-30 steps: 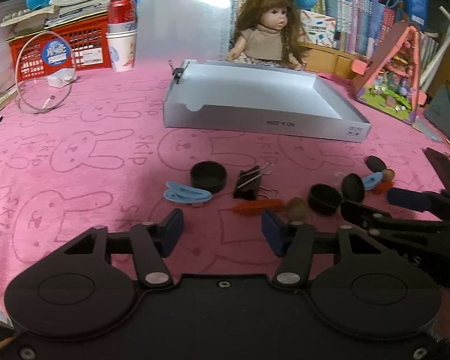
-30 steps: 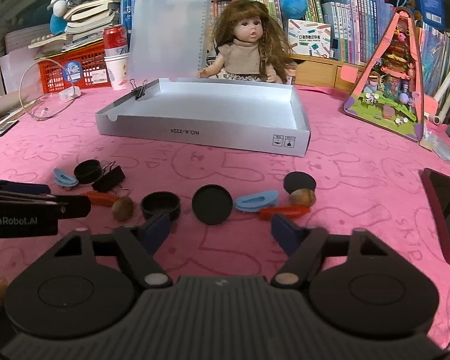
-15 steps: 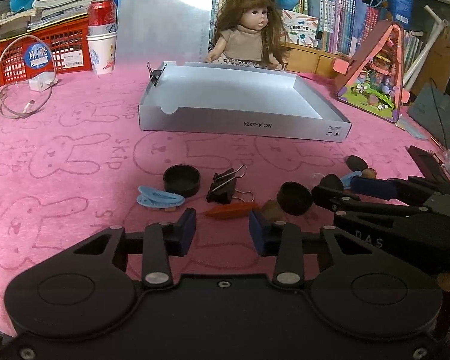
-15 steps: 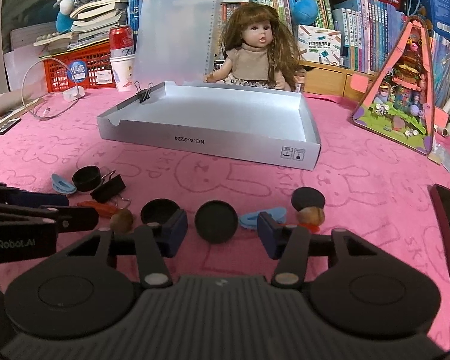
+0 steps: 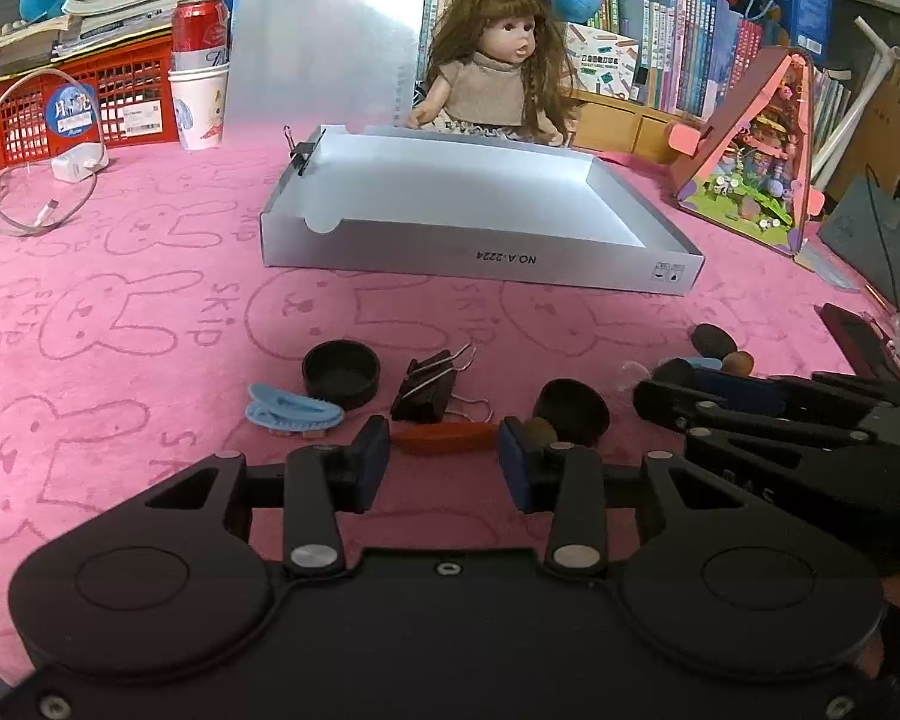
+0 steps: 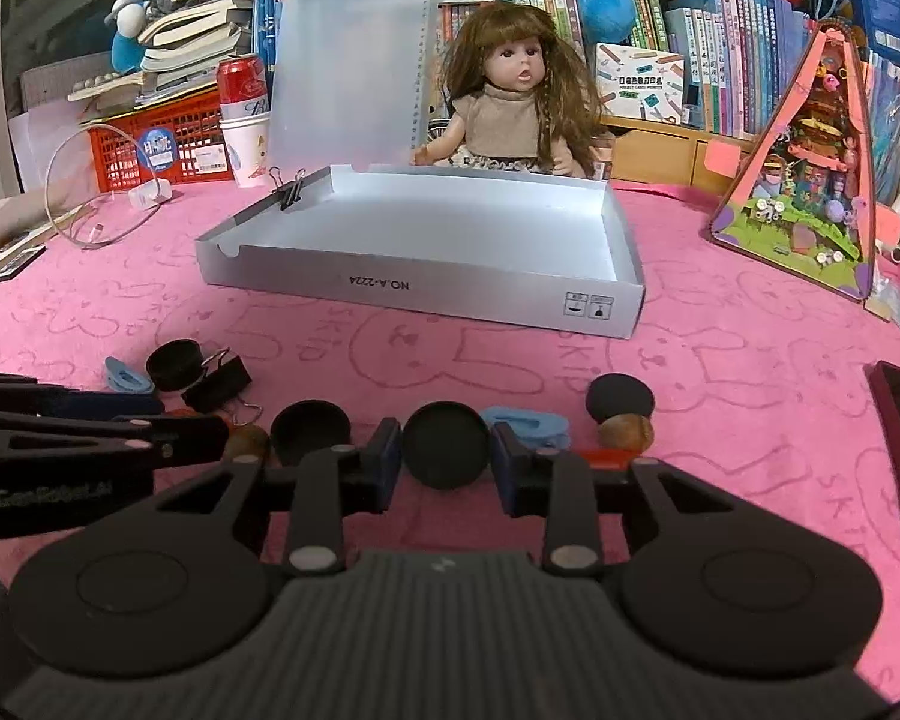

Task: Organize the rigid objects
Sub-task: 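Move the left tool to the red-orange stick while the right tool approaches a black round lid, then close the left tool on the red-orange stick while the right tool grasps the black lid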

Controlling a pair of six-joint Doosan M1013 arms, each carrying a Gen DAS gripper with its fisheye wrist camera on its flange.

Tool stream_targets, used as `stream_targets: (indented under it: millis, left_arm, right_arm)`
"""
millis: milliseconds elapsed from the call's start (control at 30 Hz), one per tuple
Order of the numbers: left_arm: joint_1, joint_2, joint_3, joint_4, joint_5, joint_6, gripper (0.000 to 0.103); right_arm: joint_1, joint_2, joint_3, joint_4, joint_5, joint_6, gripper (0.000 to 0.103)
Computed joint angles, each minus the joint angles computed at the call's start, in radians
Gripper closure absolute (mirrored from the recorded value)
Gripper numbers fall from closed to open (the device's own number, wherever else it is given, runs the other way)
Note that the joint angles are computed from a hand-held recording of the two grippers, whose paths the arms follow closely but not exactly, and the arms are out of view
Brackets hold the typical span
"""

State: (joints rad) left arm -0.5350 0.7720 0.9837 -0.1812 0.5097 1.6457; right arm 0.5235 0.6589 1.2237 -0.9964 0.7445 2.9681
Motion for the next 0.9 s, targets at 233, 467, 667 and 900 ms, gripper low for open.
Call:
stream_targets:
  millis: [233, 467, 667, 900]
  left_arm:
    - [-0.011, 0.007, -0.002, 0.060, -0.026, -0.035, 0.066]
    - [-0.006, 0.004, 0.001, 0.081, -0.029, -0.089, 0.088]
    - [0.002, -0.014, 0.024, 0.029, -0.028, -0.021, 0.090]
    - [0.012, -0.040, 0.060, -0.081, -0.006, 0.117, 0.088]
  right_arm:
    - [-0.001, -0.013, 0.017, 0.001, 0.004, 0.027, 0.065]
    - [0.002, -0.014, 0.021, 0.007, 0.003, 0.033, 0.065]
    - [0.002, -0.015, 0.021, 0.007, 0.004, 0.034, 0.065]
    - [0.004, -0.016, 0.024, 0.003, 0.005, 0.034, 0.065]
